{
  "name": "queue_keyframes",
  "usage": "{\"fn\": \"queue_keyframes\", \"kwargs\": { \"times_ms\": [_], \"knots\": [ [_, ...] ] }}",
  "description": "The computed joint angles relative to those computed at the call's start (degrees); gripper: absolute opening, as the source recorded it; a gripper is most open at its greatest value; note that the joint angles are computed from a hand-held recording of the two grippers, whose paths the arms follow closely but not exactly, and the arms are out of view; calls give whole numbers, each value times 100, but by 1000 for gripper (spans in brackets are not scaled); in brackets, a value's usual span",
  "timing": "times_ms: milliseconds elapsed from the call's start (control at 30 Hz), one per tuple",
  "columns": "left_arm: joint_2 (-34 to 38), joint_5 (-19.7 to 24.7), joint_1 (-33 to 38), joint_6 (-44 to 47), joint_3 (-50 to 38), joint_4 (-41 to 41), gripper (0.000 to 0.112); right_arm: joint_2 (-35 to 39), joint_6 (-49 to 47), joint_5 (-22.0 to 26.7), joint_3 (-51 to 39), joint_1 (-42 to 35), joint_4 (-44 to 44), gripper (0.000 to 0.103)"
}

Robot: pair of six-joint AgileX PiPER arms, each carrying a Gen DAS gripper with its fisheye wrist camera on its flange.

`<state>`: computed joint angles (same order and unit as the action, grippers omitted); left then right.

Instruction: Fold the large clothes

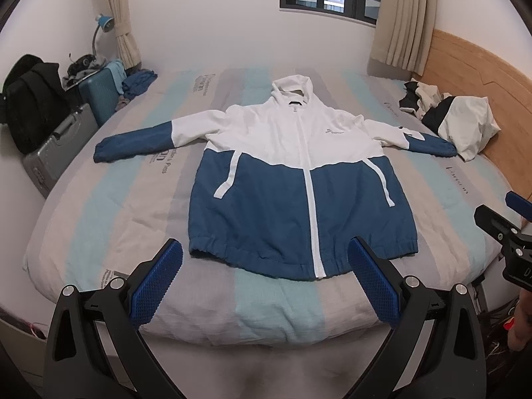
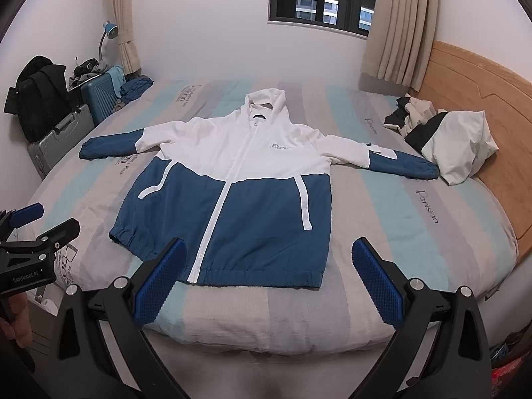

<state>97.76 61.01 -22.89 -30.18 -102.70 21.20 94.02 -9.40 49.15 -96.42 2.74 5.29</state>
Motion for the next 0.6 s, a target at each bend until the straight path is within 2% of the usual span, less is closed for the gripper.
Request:
{"fn": "queue_keyframes", "kwargs": {
  "times_ms": [133,600],
  "knots": [
    [42,64,-42,-78,-156,91,97,-21,3,-25,5,1,-18,96],
    [82,108,-88,-19,-248,134,97,146,86,351,-478,-41,-54,96]
  ]
}}
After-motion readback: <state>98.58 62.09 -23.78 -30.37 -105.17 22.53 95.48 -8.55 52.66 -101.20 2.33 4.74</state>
